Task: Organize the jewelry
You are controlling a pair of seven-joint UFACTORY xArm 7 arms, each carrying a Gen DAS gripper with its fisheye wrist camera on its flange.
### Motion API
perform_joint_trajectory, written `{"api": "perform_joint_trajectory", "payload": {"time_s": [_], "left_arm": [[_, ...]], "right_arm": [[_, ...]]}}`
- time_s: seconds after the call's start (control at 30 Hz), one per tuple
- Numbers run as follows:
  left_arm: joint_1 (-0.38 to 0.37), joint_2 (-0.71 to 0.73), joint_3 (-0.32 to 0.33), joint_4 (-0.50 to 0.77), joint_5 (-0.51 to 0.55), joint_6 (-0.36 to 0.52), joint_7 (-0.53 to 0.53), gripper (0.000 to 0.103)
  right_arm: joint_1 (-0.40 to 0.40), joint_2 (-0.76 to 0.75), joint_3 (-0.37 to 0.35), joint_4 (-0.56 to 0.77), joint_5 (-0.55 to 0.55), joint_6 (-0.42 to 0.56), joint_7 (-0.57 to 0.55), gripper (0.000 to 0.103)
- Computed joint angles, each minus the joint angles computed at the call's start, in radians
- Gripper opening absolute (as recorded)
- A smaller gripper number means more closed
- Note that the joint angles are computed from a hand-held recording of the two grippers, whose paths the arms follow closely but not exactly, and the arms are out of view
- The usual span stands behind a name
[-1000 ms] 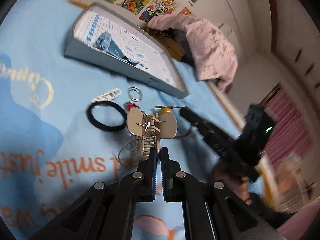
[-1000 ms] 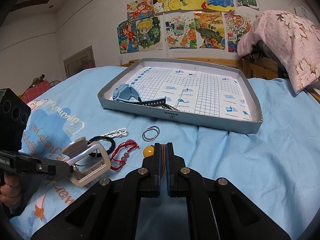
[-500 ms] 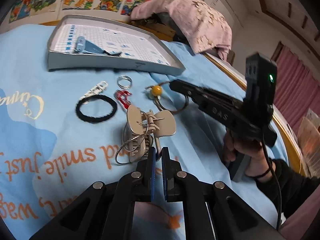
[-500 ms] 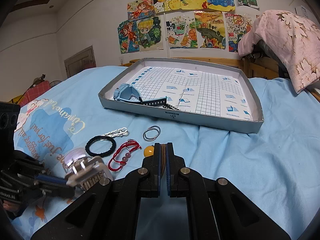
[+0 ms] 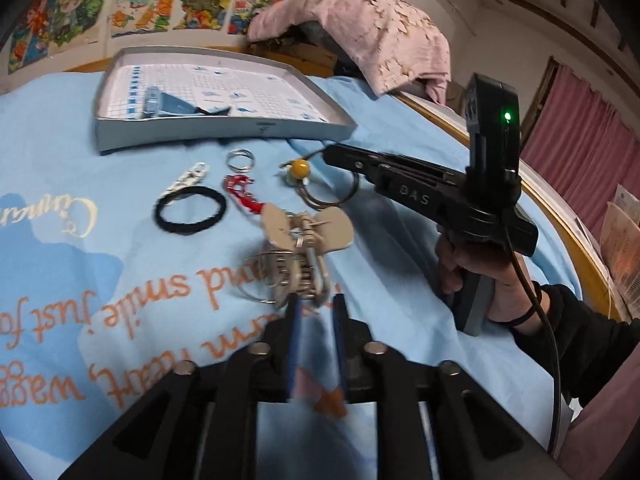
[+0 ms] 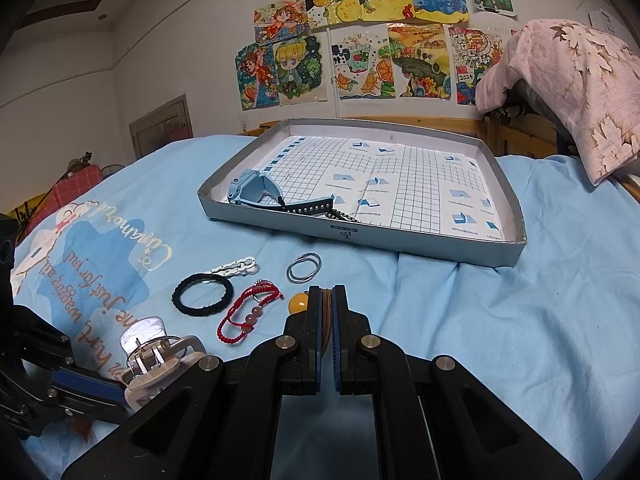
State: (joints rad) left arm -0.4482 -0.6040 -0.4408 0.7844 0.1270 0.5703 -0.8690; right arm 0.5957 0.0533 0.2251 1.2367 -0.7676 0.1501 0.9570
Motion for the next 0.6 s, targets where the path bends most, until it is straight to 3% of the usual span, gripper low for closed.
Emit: {"api": "perform_joint_trajectory", "payload": {"time_s": [0.03, 0.17, 0.3, 0.47, 0.53, 0.6], "left_arm": [[0.009, -0.015, -0.005, -0.005, 0.006, 0.007, -0.013, 0.028], [0.064, -0.062, -0.031, -0.015, 0.048, 0.050, -0.062, 0.058], [0.058, -0.054, 0.006, -0.031, 0.045, 0.031, -0.034, 0.058], [-0.011, -0.037, 0.106, -0.096, -0.044, -0.108, 0.062, 0.056], [-0.036, -0.026, 0.140, -0.115, -0.083, -0.168, 0.104, 0.049], [-0.064, -0.007, 0.169, -0.121, -0.125, -0.204, 0.145, 0.032]], "right_arm": [[0.000, 0.000, 0.000, 0.001, 0.001, -0.001, 0.000, 0.004], [-0.001, -0.001, 0.000, -0.002, 0.008, -0.003, -0.007, 0.004], [-0.001, -0.001, 0.000, -0.004, 0.017, -0.005, -0.014, 0.004], [-0.001, 0.001, -0.001, -0.006, 0.025, -0.010, -0.015, 0.004], [0.000, 0.004, 0.000, -0.005, 0.036, -0.010, -0.025, 0.004], [0.000, 0.005, 0.000, -0.006, 0.048, -0.011, -0.038, 0.004]]}}
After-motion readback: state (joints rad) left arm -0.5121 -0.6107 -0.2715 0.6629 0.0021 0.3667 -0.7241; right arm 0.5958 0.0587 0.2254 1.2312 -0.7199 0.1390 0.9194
